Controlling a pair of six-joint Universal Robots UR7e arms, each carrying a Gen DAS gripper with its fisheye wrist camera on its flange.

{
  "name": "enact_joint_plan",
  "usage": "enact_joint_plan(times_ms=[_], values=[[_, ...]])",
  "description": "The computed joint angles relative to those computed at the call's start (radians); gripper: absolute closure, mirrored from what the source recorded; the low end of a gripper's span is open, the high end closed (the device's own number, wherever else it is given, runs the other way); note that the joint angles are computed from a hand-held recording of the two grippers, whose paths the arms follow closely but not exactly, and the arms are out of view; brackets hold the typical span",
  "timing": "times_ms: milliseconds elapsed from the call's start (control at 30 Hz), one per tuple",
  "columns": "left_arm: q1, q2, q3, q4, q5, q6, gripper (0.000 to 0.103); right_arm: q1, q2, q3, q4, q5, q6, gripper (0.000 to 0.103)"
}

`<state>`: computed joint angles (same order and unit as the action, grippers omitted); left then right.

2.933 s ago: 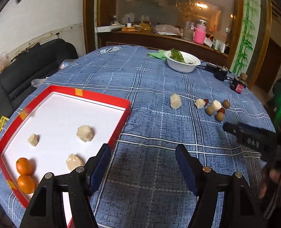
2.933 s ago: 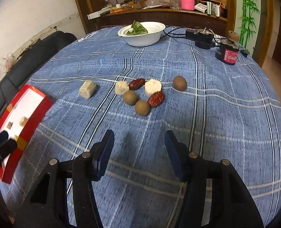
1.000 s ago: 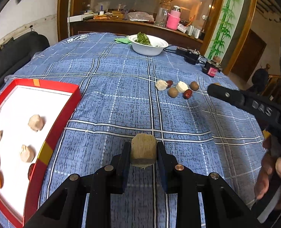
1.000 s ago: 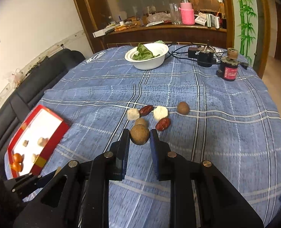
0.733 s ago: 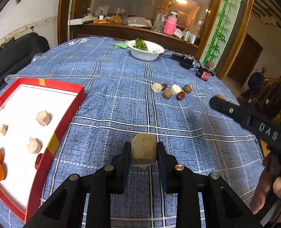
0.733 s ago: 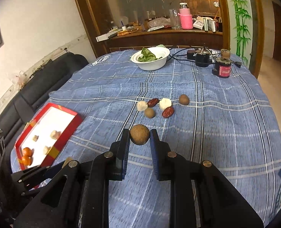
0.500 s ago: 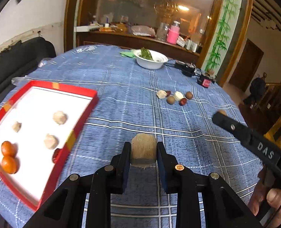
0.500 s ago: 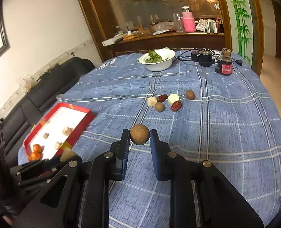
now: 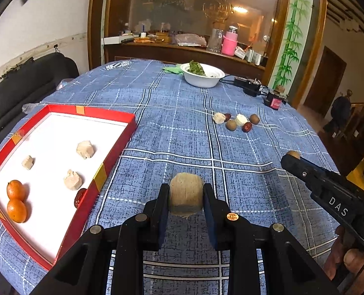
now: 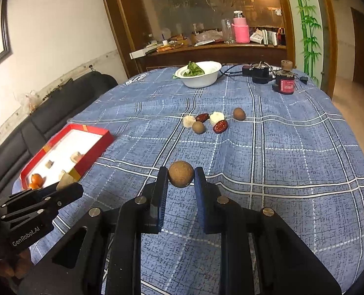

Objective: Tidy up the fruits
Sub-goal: 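Carry the pale block and brown ball over the tray with both grippers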

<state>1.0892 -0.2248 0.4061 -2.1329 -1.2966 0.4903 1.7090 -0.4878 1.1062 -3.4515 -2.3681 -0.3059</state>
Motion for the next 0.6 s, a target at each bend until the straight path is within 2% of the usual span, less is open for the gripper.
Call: enact_joint_plan(times_ms=[333, 600], values=[[0.011, 0.004, -0.013, 0.035, -0.016, -0.008, 0.077, -0.002, 0.008, -0.011, 0.052, -0.025, 0.009, 0.083], [0.016, -0.005, -0.004, 0.035, -0.025, -0.009, 0.077, 0.006, 0.024, -0.049, 0.149, -0.069, 0.025, 0.083]])
